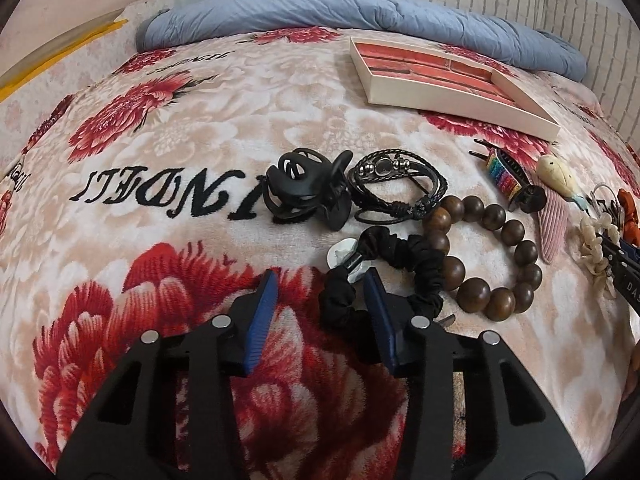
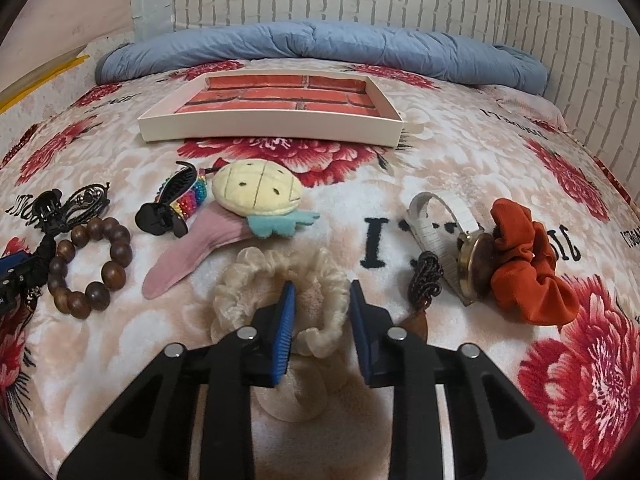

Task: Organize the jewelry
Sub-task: 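Grasp the cream fluffy scrunchie with the right tool while the left tool grasps the black hair tie, then carry both items into the brick-pattern tray and open both tools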

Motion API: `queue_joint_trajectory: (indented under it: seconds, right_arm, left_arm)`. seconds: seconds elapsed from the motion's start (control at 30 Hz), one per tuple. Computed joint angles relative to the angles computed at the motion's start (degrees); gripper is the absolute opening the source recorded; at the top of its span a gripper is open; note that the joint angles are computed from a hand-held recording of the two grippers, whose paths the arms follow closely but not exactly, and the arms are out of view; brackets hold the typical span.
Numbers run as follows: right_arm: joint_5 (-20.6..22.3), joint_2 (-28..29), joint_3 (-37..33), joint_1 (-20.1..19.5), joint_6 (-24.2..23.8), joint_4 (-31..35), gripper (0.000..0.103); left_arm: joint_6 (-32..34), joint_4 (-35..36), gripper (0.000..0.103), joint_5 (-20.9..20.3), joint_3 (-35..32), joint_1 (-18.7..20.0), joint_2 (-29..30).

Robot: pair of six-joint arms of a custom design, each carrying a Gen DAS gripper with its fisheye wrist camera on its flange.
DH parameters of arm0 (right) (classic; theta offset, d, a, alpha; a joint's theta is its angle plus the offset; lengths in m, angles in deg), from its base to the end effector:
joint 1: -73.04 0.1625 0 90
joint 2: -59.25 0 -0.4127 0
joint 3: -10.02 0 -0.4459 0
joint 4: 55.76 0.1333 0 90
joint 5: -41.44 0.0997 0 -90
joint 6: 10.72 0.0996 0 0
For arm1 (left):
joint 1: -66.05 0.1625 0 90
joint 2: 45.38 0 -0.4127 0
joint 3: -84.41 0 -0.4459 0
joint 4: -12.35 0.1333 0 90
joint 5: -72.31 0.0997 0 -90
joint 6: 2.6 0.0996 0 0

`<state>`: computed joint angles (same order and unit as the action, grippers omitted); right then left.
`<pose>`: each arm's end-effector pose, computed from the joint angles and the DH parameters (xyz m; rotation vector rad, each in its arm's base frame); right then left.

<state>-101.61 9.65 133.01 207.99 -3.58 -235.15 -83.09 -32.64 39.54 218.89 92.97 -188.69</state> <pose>0.3964 -0.3211 0.0194 0.5934 -2.2313 0.7956 -0.0429 -0.2652 0.3752 0.0523 2.1424 -0.8779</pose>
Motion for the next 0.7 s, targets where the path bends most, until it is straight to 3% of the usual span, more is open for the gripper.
queue_joint_trajectory:
  seconds: [0.27,0.7]
  right_arm:
    - [0.26,-0.02,0.0,-0.03,0.14,0.12,0.019]
    - [1.85,-0.68,0.48,-0.32,-0.34,-0.89,0.013]
  left_arm:
    - [1.58,-1.18,0.024,0.0,0.36,0.0,-0.49]
    - [0.67,-0.92,0.01,0.04,0.22,-0.88,-2.04]
